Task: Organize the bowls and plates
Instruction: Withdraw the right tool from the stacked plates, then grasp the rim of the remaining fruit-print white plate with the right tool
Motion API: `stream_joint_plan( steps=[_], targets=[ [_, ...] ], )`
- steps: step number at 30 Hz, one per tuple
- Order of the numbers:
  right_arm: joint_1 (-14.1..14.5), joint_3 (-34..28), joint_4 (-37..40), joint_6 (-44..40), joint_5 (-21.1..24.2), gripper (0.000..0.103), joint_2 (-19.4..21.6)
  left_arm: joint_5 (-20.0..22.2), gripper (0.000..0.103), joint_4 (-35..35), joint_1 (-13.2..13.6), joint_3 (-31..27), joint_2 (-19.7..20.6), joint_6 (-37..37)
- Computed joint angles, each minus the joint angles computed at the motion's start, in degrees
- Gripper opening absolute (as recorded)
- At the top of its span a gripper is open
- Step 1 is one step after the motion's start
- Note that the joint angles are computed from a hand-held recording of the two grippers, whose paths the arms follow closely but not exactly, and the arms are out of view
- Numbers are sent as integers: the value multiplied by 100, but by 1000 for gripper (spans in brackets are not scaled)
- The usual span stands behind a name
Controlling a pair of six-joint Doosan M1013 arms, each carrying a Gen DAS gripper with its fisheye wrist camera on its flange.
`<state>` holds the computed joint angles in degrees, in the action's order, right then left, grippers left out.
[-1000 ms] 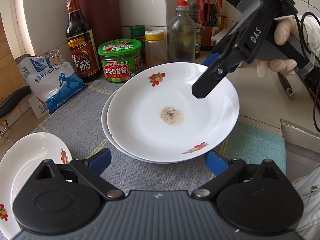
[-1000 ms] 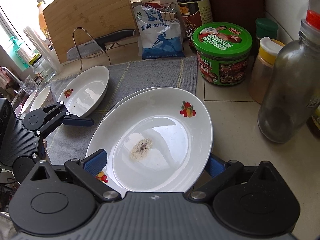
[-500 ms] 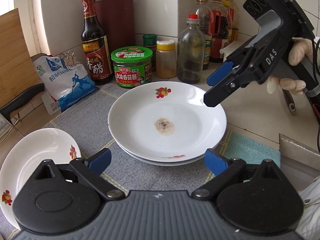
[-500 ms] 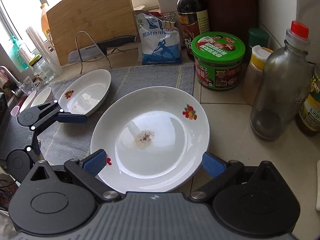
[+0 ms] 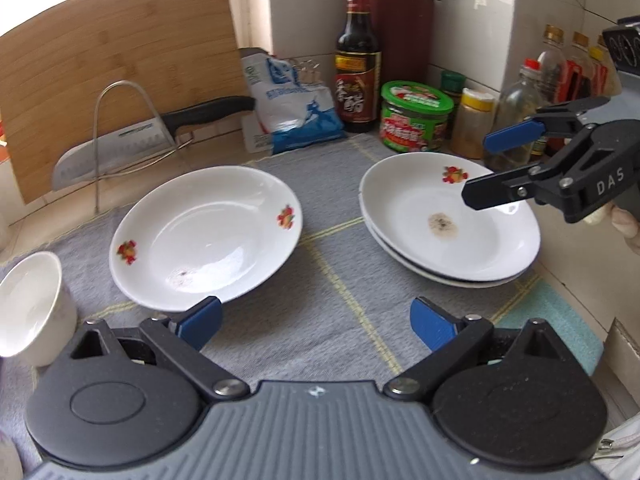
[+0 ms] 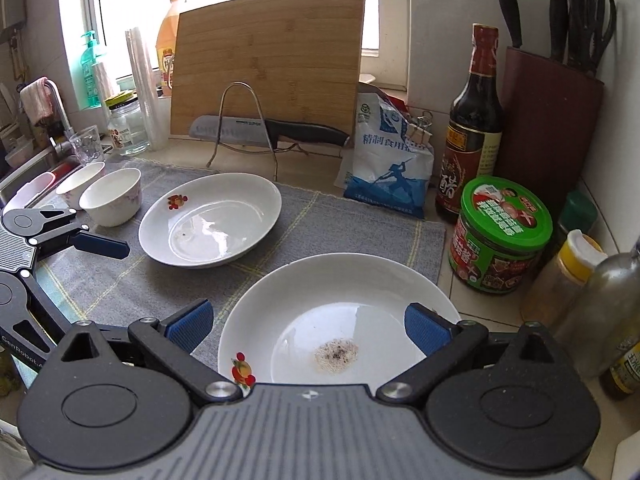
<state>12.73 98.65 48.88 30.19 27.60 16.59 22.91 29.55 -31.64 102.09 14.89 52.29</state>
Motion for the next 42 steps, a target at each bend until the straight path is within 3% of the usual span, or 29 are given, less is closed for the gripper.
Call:
stream_joint_plan(
  steps=[4, 7, 12, 14, 24, 33, 42],
  targets=[
    [156, -8, 66, -106, -128, 103, 21, 244, 100, 288, 152, 145, -36, -671],
    [292, -40, -366, 436, -254, 103, 48, 266, 100, 542, 285, 225, 2, -967],
    [508, -101, -1330, 1446, -333, 103, 51, 14, 99, 365, 518, 194, 182, -766],
    [583, -135, -1770, 1929, -352, 103, 63, -203, 99, -75, 619, 165, 263, -293],
    [789, -329, -2996, 3100, -265, 103, 204, -797, 103, 63, 754, 25, 510, 185],
    [794, -757, -2698, 2472, 1, 103, 487, -1200, 103, 1167, 776, 139, 534, -903],
    [673, -1832, -1868, 1201, 1068, 103, 1227, -1095, 103, 1818, 716, 158, 524, -1661]
  ],
)
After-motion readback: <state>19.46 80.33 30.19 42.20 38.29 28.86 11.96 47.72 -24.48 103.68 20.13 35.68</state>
